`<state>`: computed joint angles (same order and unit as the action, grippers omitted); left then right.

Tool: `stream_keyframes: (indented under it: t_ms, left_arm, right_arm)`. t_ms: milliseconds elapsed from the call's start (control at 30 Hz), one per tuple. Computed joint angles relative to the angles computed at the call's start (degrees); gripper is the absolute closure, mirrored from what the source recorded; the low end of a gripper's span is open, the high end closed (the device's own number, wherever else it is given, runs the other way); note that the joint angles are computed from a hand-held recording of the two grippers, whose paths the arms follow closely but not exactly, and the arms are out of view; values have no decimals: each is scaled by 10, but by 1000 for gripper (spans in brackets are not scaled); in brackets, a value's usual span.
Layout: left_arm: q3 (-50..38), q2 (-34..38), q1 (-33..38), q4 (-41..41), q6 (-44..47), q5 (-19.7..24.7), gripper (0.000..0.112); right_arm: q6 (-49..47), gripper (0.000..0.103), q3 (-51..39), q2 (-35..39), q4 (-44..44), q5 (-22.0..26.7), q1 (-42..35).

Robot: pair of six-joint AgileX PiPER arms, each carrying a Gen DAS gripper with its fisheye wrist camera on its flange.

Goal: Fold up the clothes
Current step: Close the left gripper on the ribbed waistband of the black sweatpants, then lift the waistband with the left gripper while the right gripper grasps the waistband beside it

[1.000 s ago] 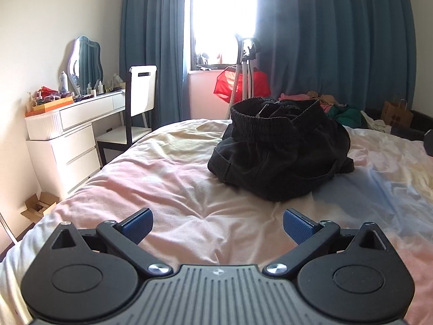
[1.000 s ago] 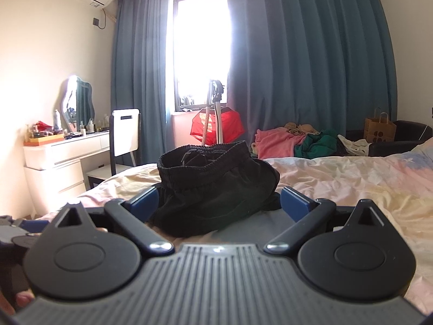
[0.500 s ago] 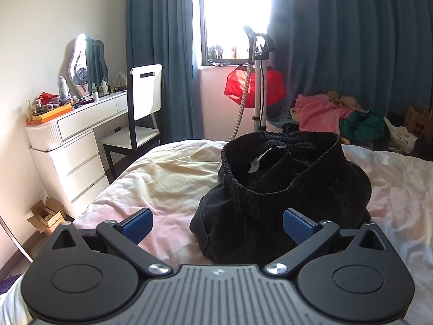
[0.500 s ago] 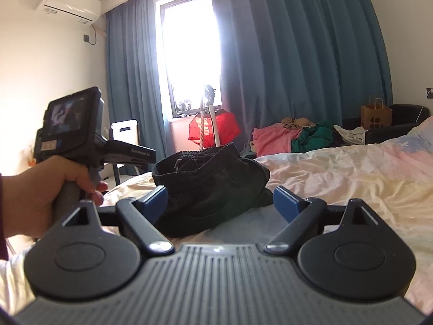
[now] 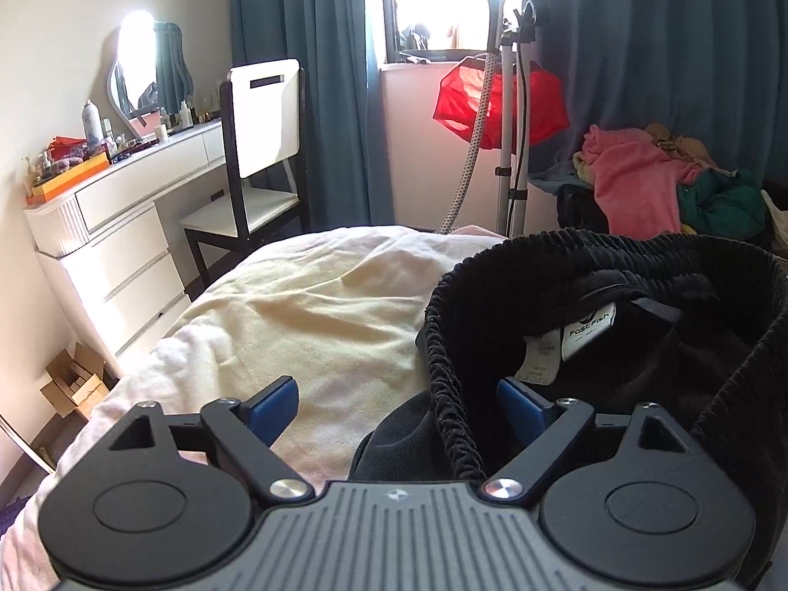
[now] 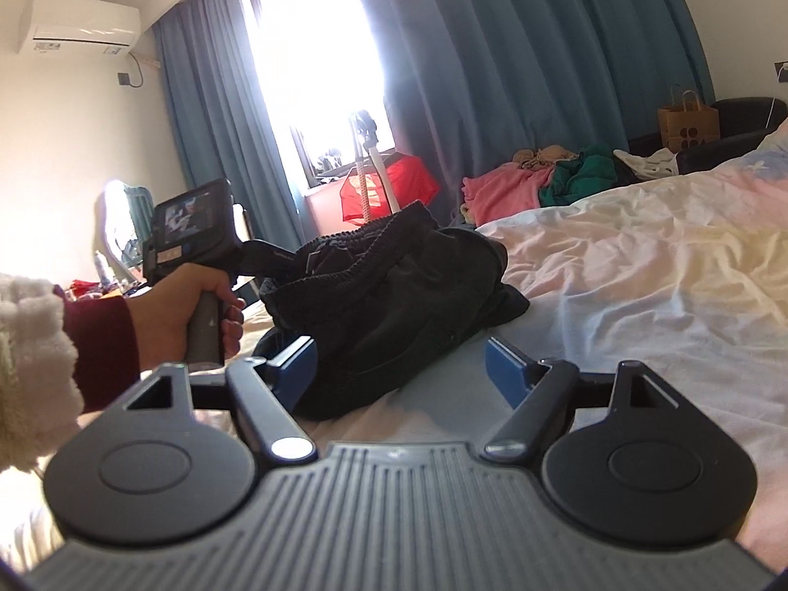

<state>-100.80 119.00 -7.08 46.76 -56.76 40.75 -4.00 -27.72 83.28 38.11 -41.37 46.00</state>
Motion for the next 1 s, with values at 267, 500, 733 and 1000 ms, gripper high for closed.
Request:
stream_keyframes:
  t_ms: [267, 500, 733, 1000]
  left_arm:
    - [-36, 54, 18, 20, 66, -62, 95]
    - [250, -151, -46, 343, -336, -94, 103]
    - [567, -430, -178, 506, -494, -40, 103]
    - [800, -610, -368, 311, -494, 45, 103]
  right_arm:
    - [15, 28, -52, 75, -60, 16, -27]
    - [-14, 34, -51, 76, -27, 20, -26]
    - [-70, 35, -5, 6, 39, -15, 16]
    - [-207, 35, 30, -61, 186, -60, 120]
